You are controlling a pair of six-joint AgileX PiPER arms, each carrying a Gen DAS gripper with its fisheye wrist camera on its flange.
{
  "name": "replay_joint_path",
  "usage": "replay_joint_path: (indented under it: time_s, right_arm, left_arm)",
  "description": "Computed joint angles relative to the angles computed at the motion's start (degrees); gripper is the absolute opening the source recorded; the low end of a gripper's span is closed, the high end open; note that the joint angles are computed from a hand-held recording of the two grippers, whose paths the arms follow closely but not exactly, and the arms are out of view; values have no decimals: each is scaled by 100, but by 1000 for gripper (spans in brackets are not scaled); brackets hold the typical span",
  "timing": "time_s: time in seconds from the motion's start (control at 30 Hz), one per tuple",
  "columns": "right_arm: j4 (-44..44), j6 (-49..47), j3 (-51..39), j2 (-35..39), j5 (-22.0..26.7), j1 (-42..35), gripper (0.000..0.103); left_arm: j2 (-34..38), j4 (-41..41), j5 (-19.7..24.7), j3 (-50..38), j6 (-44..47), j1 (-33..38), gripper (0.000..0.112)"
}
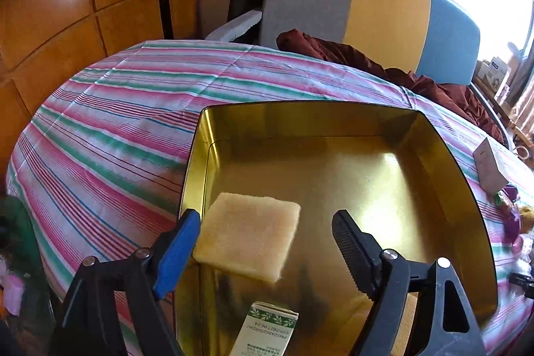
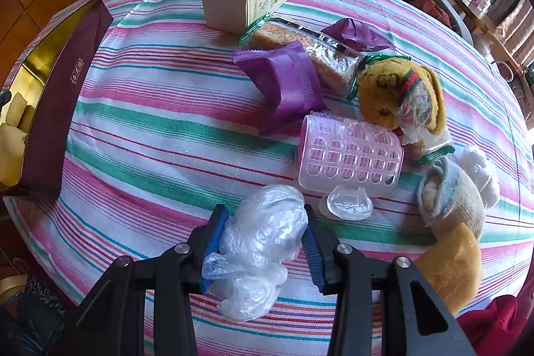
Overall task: Organize objects
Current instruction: 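Drop the sponge into the gold tray with the left gripper while the right holds the plastic bag, then carry the clear plastic bag over the gold tray and open the right gripper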
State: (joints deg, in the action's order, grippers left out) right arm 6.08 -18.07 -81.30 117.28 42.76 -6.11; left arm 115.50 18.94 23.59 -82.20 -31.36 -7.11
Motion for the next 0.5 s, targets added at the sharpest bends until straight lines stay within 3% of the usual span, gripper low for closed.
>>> replay_joint_path:
  time_s: [0.33, 0.5]
  right_arm:
    - [-103, 157, -165, 113, 23, 107, 43]
    - [174, -145, -223, 107, 52, 34, 43]
  left_arm:
    - [-679, 1180, -374, 911, -1361, -294, 82]
    - [-1198, 1785, -703, 1586, -2143, -400, 88]
